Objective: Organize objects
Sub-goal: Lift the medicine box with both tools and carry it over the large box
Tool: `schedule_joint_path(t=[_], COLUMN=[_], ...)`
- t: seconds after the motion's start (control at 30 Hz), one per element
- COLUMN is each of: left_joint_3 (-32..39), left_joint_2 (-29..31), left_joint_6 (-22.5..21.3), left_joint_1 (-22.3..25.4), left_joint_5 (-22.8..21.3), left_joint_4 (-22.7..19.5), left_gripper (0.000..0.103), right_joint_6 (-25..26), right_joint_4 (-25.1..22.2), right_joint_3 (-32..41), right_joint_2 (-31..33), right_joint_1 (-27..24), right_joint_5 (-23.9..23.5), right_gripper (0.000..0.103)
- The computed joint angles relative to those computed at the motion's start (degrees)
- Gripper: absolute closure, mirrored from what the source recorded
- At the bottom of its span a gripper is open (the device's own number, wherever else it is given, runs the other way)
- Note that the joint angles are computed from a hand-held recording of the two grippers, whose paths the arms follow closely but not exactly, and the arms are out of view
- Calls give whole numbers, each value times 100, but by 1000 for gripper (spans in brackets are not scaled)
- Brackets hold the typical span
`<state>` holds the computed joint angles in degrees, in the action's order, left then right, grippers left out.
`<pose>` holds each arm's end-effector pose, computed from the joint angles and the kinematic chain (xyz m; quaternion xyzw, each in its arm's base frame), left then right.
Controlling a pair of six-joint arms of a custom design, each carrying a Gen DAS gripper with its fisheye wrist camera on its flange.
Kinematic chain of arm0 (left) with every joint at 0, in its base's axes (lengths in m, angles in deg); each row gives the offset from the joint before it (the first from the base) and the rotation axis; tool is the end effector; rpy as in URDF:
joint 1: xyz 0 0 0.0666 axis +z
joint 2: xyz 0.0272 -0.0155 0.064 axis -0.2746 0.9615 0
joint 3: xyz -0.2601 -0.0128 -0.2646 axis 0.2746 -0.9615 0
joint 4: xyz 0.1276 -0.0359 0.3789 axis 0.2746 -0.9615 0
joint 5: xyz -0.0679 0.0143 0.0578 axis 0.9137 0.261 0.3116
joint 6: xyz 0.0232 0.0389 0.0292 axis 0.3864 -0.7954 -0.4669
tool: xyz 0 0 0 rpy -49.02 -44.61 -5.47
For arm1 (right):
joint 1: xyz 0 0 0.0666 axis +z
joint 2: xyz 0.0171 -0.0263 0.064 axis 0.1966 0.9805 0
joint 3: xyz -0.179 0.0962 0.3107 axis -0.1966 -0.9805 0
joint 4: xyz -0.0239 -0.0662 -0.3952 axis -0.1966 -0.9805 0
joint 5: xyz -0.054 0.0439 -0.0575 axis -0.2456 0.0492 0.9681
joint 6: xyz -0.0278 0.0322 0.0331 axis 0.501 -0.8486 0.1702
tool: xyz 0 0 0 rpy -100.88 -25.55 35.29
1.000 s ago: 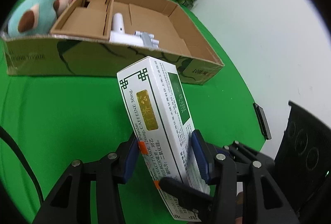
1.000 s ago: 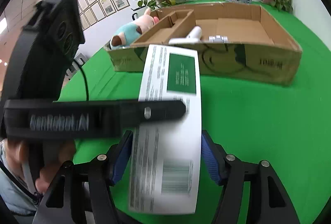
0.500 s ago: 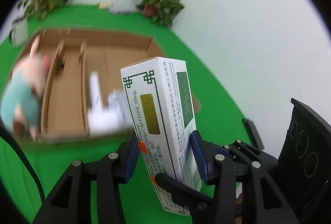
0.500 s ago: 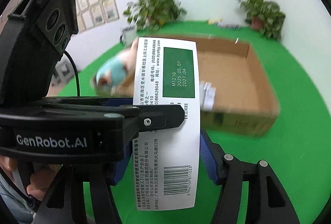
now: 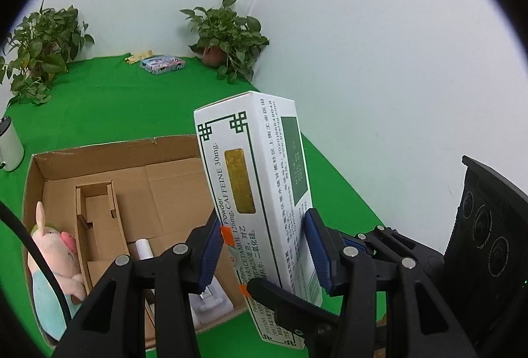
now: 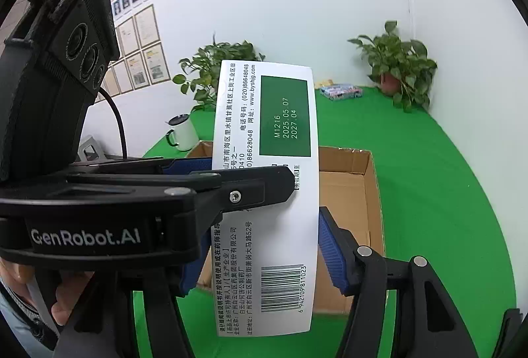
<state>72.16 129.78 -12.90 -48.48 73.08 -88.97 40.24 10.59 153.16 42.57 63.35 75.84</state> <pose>0.3719 -0.2469 0.5347 0.1523 0.8833 -0.2765 0.3466 0.3448 0.4130 0.5465 -0.0406 0.8971 0.0919 0.4302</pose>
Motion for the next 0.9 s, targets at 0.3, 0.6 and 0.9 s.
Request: schedule_joint_path(t=[0.3,0.6,0.9], left_joint_3=[137,202,222], left_joint_2=[783,1591,2248], left_joint_6=[125,325,496], left_joint_1=[212,444,593], left_joint_5=[461,1140,1915], left_joint_4=[-164,-215,0], left_gripper=[56,57,58], right_joint_6=[-292,-284,-235], right_joint_4=[60,451,348], right_joint_3=[-215,-930,-1091], right_joint_2=[302,483,810], right_joint_1=[-559,-1021,-1337], right_joint_5=[-947,-1655,-1955], right_gripper=[44,44,44])
